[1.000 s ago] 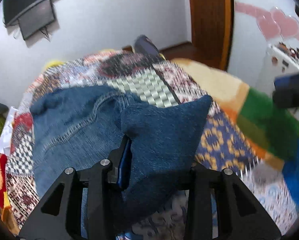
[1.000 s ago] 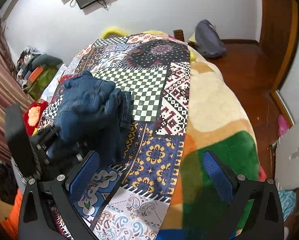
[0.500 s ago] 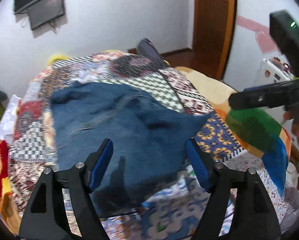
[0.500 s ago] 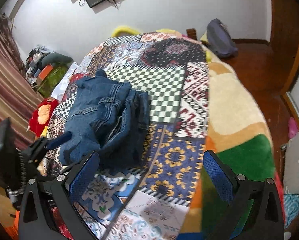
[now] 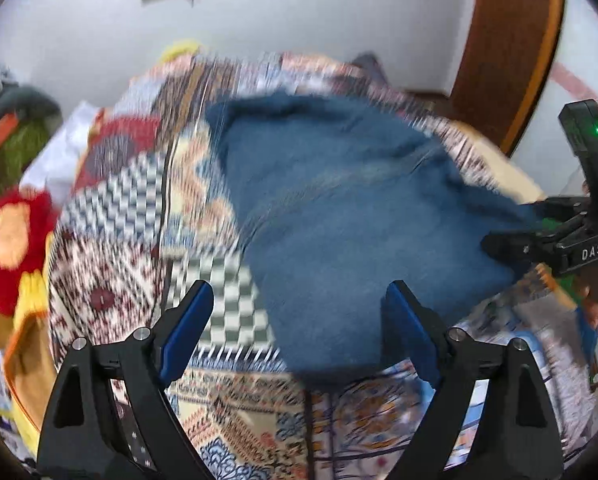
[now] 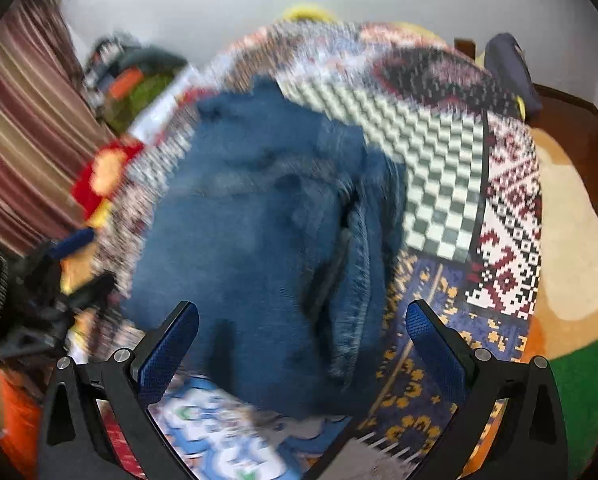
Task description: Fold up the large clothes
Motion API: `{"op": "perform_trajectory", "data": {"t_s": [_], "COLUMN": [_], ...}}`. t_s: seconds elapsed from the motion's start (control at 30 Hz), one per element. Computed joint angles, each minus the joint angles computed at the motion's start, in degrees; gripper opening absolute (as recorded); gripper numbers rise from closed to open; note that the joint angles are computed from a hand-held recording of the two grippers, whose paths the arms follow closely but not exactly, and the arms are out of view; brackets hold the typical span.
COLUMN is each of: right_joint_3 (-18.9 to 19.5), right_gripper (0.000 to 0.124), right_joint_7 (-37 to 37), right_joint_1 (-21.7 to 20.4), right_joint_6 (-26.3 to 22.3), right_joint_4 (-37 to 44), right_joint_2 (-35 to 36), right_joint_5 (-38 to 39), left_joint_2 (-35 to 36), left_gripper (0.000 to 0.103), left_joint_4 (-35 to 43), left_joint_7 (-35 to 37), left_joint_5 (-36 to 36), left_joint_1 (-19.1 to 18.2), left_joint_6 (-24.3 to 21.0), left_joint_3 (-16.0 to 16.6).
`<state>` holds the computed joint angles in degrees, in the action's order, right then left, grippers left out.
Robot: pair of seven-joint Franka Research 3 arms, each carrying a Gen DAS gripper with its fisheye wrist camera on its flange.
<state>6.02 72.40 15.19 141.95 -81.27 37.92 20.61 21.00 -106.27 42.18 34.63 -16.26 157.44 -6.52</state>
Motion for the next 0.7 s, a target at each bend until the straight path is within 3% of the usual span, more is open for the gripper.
{"op": "perform_trajectory", "data": {"t_s": [0.1, 0.17, 0.23, 0.4, 0.47, 0.57, 0.7], "right_joint_3": [1.48, 1.85, 1.75, -1.65, -1.32, -0.37, -2.84], "right_gripper": [0.103, 0.103, 0.103, 0.103, 0.103, 0.103, 0.103], "right_joint_7": [-4.45, -6.16, -5.49, -2.15, -2.26, -2.93, 0.92], "right_joint_1": [-2.55, -3.97, -4.94, -1.75, -1.38, -0.86, 1.99], "right_joint_6": [-0.39, -1.12, -3.21, 0.24, 1.89, 4.1, -3.78], "right_joint_4": [0.54, 0.7, 0.95, -2.63, -1.63, 2.2, 15.6], "right_joint_2": [1.9, 2.75, 3.1, -0.83, -1.68, -0.16, 8.45], "right_joint_5": [2.02, 3.55, 5.09, 1.43, 0.48, 0.31, -5.01], "left_joint_2": [1.11, 1.47, 2.14, 2.16, 2.3, 2.55, 2.19], "left_gripper": [0.092, 0.103, 0.103, 0.103, 0.103, 0.103, 0.103], "left_joint_4": [-1.22, -1.23, -0.68, -0.72, -0.96, -1.24, -1.87], "left_joint_7": [1.67, -0.86, -2.95, -4.6, -3.79, -3.06, -4.43], "left_joint_5": [-1.95, 0.42, 3.99, 5.8, 4.5, 1.86, 2.34], "left_joint_1": [1.17, -0.71, -2.53, -2.34, -1.18, -0.15, -1.01], "left_joint_6": [1.88, 1.52, 1.1, 1.46, 2.32, 3.3, 3.99], "left_joint_3": [-0.78, 1.15, 2.55, 2.23, 1.5, 0.74, 1.71]}}
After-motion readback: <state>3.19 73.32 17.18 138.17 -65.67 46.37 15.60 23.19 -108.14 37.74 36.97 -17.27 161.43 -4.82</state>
